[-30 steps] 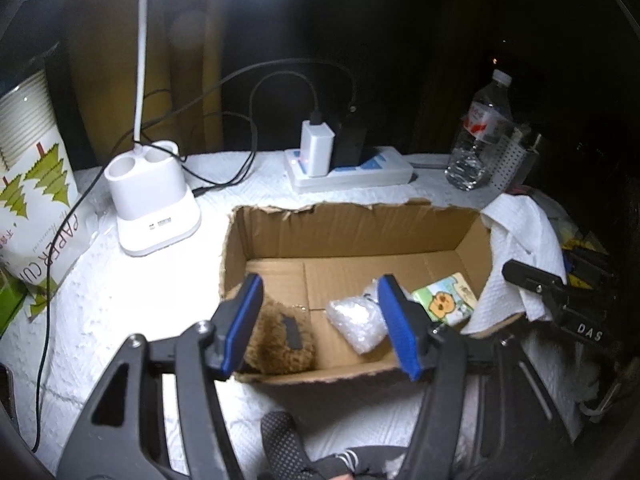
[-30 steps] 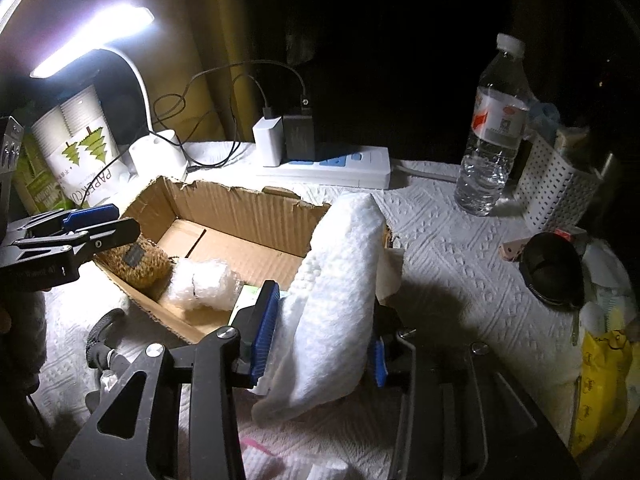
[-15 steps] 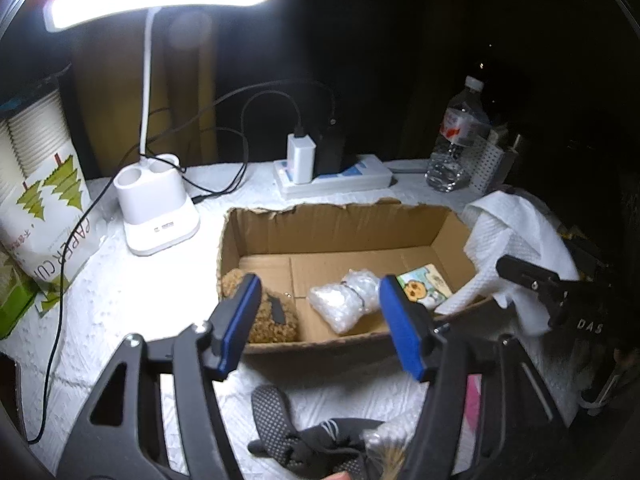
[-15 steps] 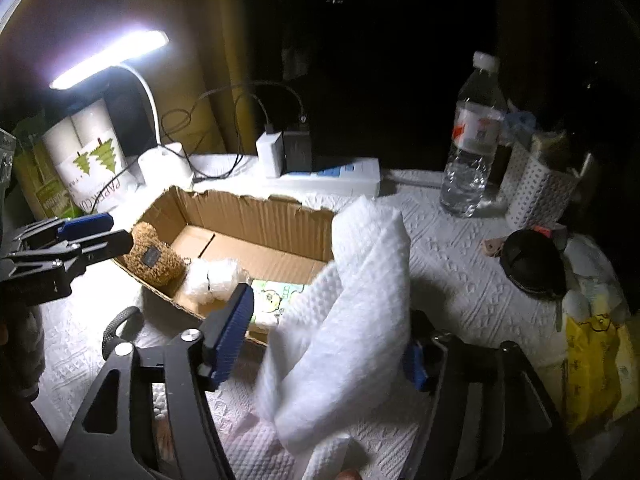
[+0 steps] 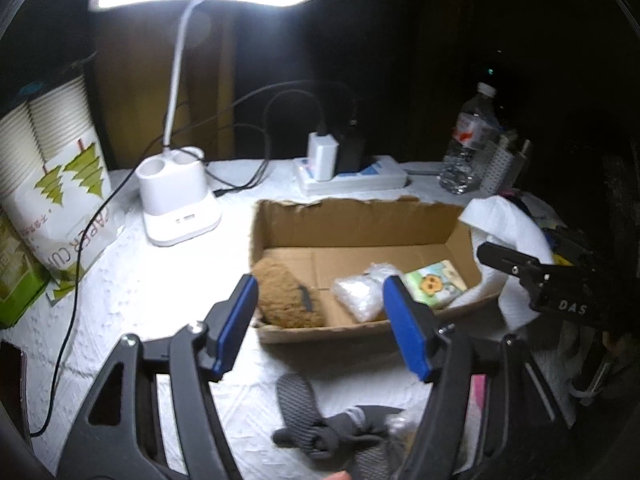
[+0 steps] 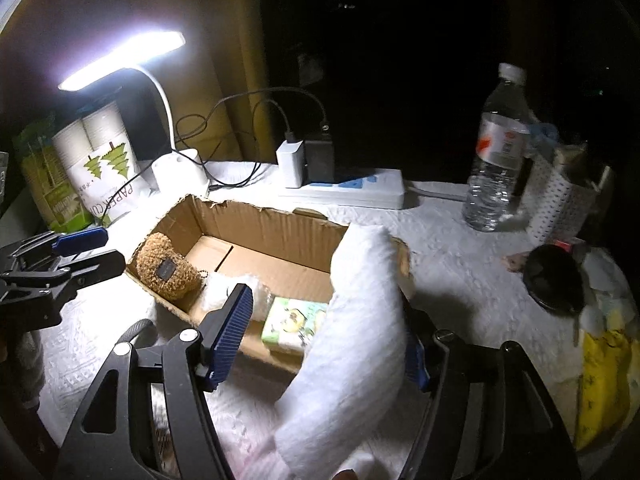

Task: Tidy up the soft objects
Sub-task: 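Lower the white paper towel into the box and open the right tool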

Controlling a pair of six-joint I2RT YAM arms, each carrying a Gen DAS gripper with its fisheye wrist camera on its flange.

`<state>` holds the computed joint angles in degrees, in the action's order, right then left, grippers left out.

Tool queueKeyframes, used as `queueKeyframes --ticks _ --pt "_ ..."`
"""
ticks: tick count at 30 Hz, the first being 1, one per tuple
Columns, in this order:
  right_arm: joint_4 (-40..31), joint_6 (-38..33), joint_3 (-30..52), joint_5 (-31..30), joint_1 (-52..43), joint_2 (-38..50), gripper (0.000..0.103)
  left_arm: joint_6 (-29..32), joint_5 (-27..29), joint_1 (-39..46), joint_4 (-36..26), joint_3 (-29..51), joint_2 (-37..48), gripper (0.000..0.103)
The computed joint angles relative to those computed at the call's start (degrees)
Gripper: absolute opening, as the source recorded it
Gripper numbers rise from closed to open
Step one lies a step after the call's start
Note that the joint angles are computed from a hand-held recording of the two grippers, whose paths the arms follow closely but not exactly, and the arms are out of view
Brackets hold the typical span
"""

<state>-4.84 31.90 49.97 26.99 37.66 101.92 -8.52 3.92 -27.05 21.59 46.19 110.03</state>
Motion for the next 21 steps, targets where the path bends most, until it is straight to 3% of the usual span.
queueKeyframes --ticks 6,10,21 --pt "1.16 -2.57 7.86 -4.31 -2.85 10.95 0.070 0.56 1.41 3.56 0.15 2.08 3.25 0.067" --pt "-0.14 -3.53 12.57 -4.01 -3.08 15.51 0.070 1.13 2.85 4.82 0.48 3.11 5.16 0.067" --pt "-1.92 -5.50 11.43 4.33 -1.96 7.35 0.070 1.55 4.56 5.12 1.87 2.01 4.27 0.067"
